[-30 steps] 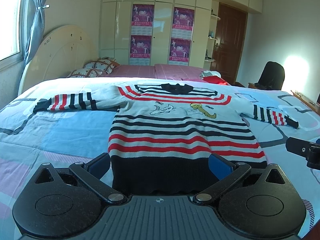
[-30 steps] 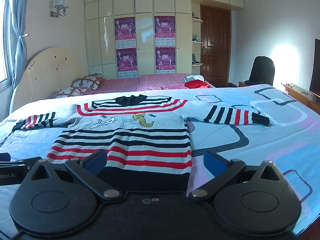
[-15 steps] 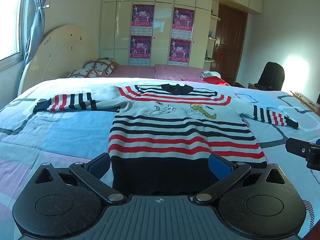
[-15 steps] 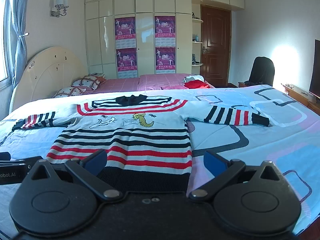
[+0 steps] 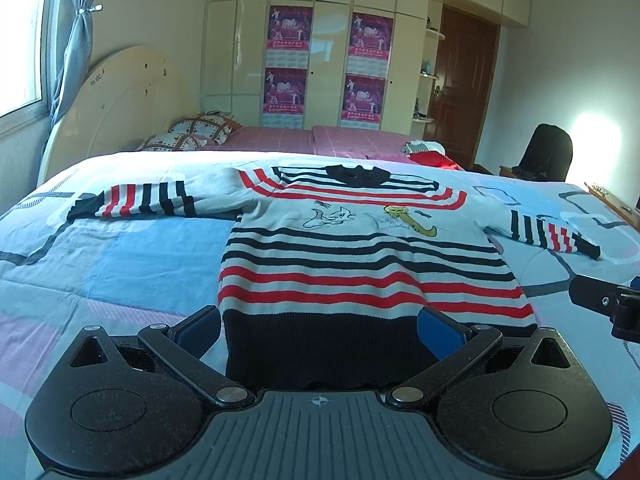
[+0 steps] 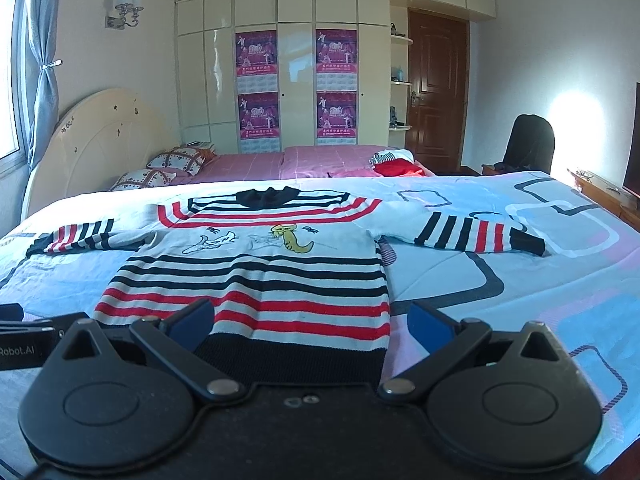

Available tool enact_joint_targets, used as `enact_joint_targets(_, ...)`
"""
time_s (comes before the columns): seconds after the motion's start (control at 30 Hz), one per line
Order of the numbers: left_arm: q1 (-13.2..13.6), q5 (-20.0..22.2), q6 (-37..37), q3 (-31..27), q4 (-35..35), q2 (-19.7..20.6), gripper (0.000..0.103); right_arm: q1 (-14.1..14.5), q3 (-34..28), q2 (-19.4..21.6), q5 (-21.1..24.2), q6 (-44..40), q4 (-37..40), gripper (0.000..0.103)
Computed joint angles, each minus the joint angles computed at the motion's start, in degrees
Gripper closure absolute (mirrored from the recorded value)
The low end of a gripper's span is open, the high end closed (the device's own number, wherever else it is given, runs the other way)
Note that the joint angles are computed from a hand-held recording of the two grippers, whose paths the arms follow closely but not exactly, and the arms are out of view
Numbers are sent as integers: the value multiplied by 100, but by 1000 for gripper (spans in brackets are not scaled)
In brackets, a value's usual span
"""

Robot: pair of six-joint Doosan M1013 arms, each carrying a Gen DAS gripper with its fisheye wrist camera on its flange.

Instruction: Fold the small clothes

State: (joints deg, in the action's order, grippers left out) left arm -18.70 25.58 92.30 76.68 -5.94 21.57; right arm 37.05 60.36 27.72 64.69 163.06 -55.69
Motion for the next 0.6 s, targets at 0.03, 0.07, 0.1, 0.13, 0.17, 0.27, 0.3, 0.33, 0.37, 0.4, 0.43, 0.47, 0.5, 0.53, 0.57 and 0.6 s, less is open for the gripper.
enact_joint_targets(0.03, -1, -3, -18, -13, -4, 10, 0, -16, -16, 11, -12, -35, 29, 0)
enact_joint_targets(0.07, 8, 34, 42, -47, -85, 30, 0, -29, -14, 6, -29, -63, 63, 0)
enact_joint_targets(0.1, 14, 135, 143, -114, -188, 64, 0, -43, -6, -2, -38, -85, 87, 0)
enact_joint_targets(0.13, 15, 227, 210, -188, -249, 104, 0, -57, 3, -9, -29, -107, 94, 0)
enact_joint_targets(0.17, 8, 277, 195, -250, -237, 140, 0, -74, 5, -10, -10, -137, 100, 0)
enact_joint_targets(0.27, -27, 346, 109, -437, -220, 263, 0, -134, 74, -47, 59, -136, 23, 0)
enact_joint_targets(0.3, -37, 341, 92, -504, -256, 312, 0, -168, 111, -67, 94, -88, -17, 0)
enact_joint_targets(0.33, -38, 352, 156, -582, -393, 369, 0, -212, 167, -105, 91, -14, -28, 0)
enact_joint_targets(0.37, -34, 391, 234, -684, -577, 441, 0, -278, 255, -165, 42, 117, -31, 0)
enact_joint_targets(0.4, -33, 433, 261, -796, -720, 520, 0, -357, 371, -243, -16, 297, -48, 0)
enact_joint_targets(0.43, -46, 476, 226, -923, -765, 608, 0, -441, 470, -308, -51, 467, -55, 0)
enact_joint_targets(0.47, -63, 499, 197, -1049, -771, 696, 0, -532, 537, -354, -39, 577, -30, 0)
enact_joint_targets(0.5, -80, 523, 233, -1190, -812, 796, 0, -630, 592, -386, 1, 672, -12, 0)
enact_joint_targets(0.53, -102, 545, 247, -1336, -815, 895, 0, -730, 660, -419, 19, 782, 5, 0)
enact_joint_targets(0.57, -140, 554, 129, -1490, -676, 996, 0, -840, 779, -485, -70, 922, 35, 1)
enact_joint_targets(0.6, -185, 545, -63, -1638, -461, 1096, 0, -951, 896, -543, -169, 1114, 25, 3)
